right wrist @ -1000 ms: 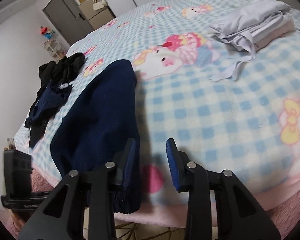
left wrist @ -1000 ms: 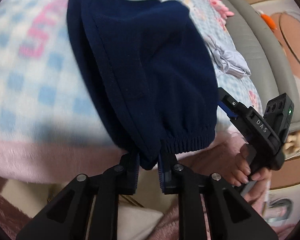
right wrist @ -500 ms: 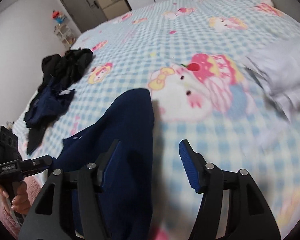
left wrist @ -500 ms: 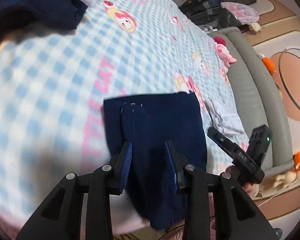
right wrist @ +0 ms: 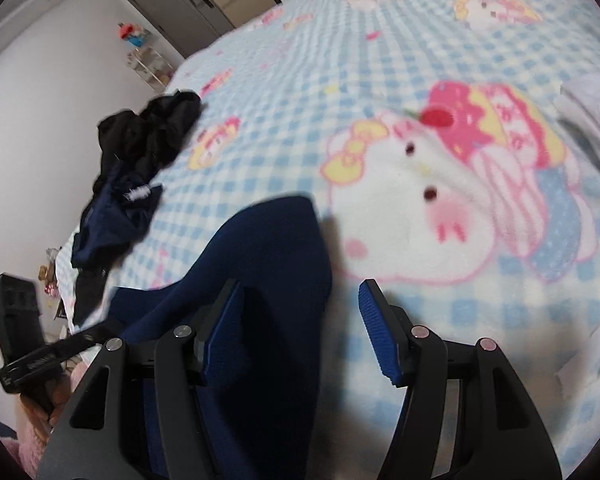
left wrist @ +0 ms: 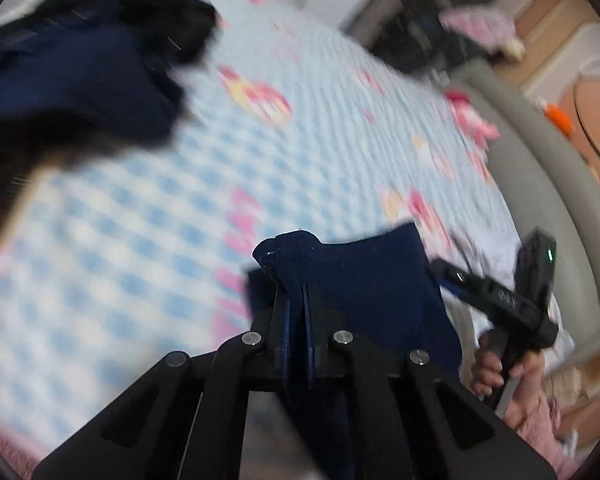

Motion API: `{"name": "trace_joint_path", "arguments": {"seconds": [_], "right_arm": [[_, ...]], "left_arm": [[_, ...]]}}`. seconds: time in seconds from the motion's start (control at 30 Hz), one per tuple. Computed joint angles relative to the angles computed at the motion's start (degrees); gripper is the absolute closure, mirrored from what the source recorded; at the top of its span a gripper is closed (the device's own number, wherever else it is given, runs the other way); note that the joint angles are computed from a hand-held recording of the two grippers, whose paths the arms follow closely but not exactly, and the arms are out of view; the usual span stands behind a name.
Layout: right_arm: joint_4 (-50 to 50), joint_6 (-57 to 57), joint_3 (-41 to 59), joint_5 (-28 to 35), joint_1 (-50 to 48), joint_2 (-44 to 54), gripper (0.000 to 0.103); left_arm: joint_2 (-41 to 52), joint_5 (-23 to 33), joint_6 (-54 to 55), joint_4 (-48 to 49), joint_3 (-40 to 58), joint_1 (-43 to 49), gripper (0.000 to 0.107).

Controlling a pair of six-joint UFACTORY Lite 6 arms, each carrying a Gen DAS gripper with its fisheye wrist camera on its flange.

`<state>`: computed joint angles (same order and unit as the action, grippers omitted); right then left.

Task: Fold clothes
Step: 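Lift the hems with the left gripper and fold them toward the waistband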

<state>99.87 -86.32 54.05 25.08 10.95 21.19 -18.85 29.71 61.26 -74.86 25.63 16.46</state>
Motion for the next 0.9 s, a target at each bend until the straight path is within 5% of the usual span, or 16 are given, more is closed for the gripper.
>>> {"name": "trace_joint_path", "arguments": {"seconds": [0.07,0.17,0.23,0.33,0.4,0.47,0.57,0.73,0.77,0.87,0.9], "right_arm": [[2.38,-2.31,0.34,0.47,0.21,0.22,0.030],[-4.94,4.78,4.66,3.46,0.41,5.90,0.029],[-6.27,5.10,5.27,4.63,1.03,7.76,0.027],[-7.38,3.38,4.85,3.71,2.40,7.58,0.028],[-8.61,3.85,4.91,1.66,3.40,7.57,0.058],[-6.69,3.37,3.26,3.39,3.22,5.57,0.077],[-3.24,2.72,0.16,7.36,2.54,1.75,0.090],[3.29,4.54,0.30,9.50,6.31,-3.60,0.090],[2.81,4.92,1.46,4.92,7.24,-2.48,0.090],[-0.38,8.07,5.58,-8.89,10.19,1.71,0.062],[-3.23,10.44,7.07,-12.28,10.60,3.44,0.062]], "left_arm": [[2.89,-2.23,2.55,-5.54,-0.90,0.59,0.099],[19.31,6.65,7.76,-7.31,4.38,5.16,0.064],[22.87,10.88,14.47,-10.57,4.28,6.52,0.062],[22.69,9.89,17.38,-11.08,3.92,3.53,0.066],[24.45,10.72,17.93,-12.69,4.59,2.20,0.084],[24.63,10.48,17.94,-14.57,5.35,0.67,0.098],[18.25,11.02,12.82,-10.78,7.29,1.34,0.100],[18.74,13.47,0.05,5.54,20.91,5.67,0.100],[21.93,15.72,-1.99,8.71,25.12,6.31,0.094],[35.45,17.01,-7.22,16.04,34.96,5.57,0.053],[37.05,14.70,-9.44,18.58,35.43,4.88,0.054]]}}
